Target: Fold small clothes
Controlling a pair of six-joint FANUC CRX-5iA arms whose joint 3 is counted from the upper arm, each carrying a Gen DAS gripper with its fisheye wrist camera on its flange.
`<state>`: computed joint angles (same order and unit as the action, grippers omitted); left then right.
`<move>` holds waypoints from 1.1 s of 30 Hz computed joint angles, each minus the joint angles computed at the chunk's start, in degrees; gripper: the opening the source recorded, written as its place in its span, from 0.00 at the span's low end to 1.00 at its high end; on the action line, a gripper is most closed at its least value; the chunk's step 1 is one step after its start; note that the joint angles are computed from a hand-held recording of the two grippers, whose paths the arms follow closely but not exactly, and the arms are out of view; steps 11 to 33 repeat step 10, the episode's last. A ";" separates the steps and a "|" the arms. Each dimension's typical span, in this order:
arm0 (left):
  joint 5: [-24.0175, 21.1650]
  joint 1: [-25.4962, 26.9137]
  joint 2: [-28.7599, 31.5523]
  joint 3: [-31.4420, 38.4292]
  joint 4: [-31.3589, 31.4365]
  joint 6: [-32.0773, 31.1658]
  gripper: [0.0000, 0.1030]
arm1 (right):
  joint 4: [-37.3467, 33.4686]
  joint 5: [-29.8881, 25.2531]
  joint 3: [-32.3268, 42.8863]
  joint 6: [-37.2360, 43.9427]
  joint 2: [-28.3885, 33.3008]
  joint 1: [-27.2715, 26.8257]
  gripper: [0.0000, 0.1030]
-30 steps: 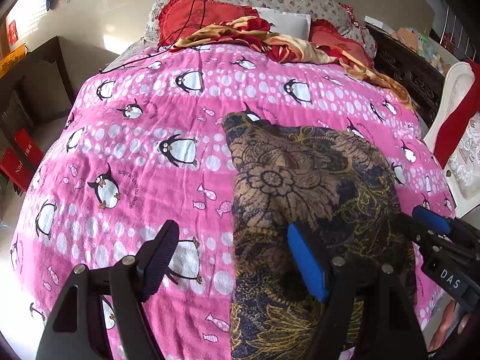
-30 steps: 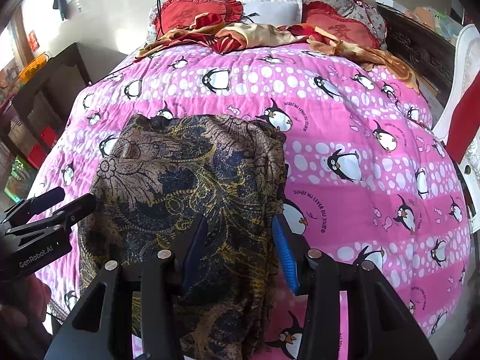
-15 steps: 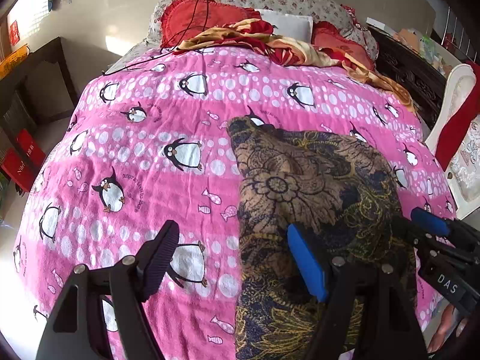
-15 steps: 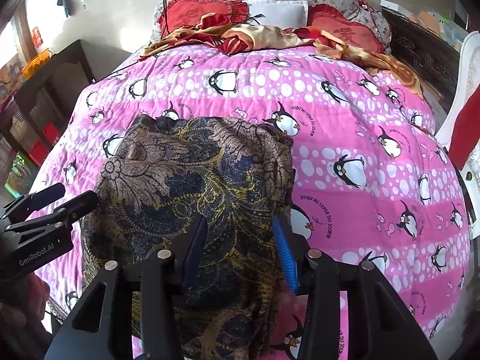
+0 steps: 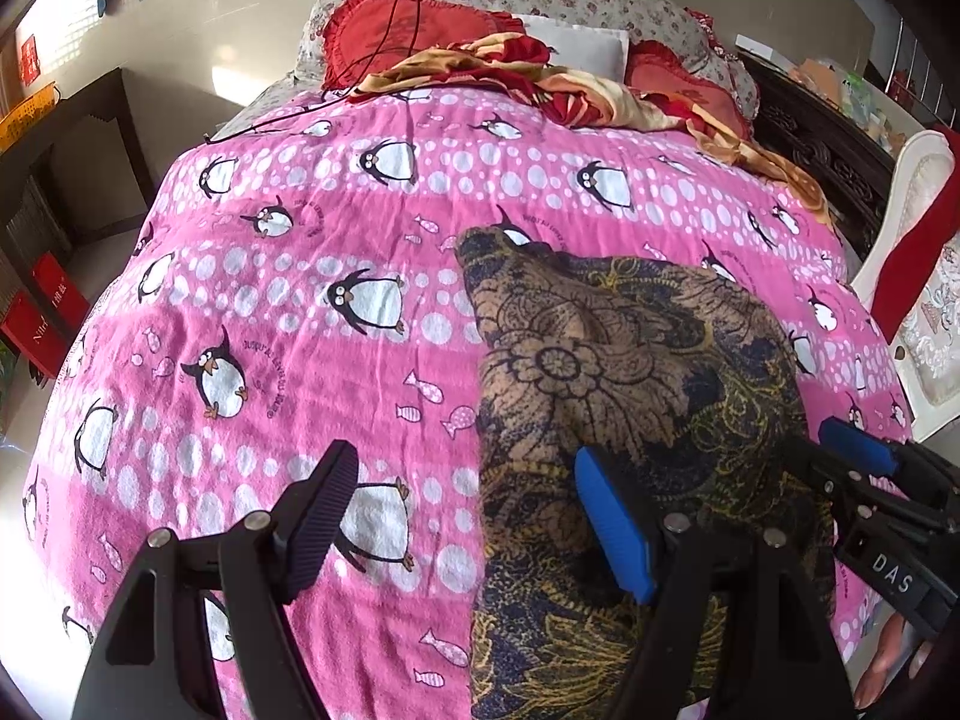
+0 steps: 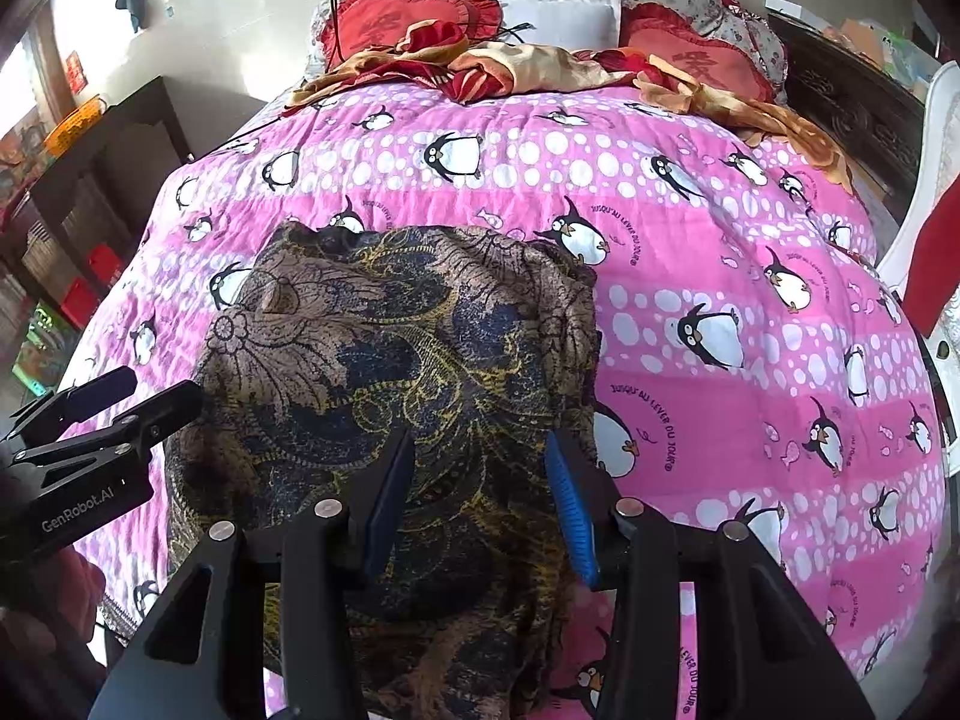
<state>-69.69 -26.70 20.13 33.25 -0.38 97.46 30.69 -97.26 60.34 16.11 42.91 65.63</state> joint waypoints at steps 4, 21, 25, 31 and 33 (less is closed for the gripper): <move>-0.02 0.18 0.20 0.05 0.36 -0.01 0.76 | -0.07 -0.18 0.36 0.02 0.24 -0.03 0.47; 5.55 1.33 -2.01 -4.41 2.23 -1.50 0.76 | -0.59 2.19 -3.45 -1.44 -1.74 -0.17 0.47; 5.55 1.33 -2.01 -4.41 2.23 -1.50 0.76 | -0.59 2.19 -3.45 -1.44 -1.74 -0.17 0.47; 5.55 1.33 -2.01 -4.41 2.23 -1.50 0.76 | -0.59 2.19 -3.45 -1.44 -1.74 -0.17 0.47; 5.55 1.33 -2.01 -4.41 2.23 -1.50 0.76 | -0.59 2.19 -3.45 -1.44 -1.74 -0.17 0.47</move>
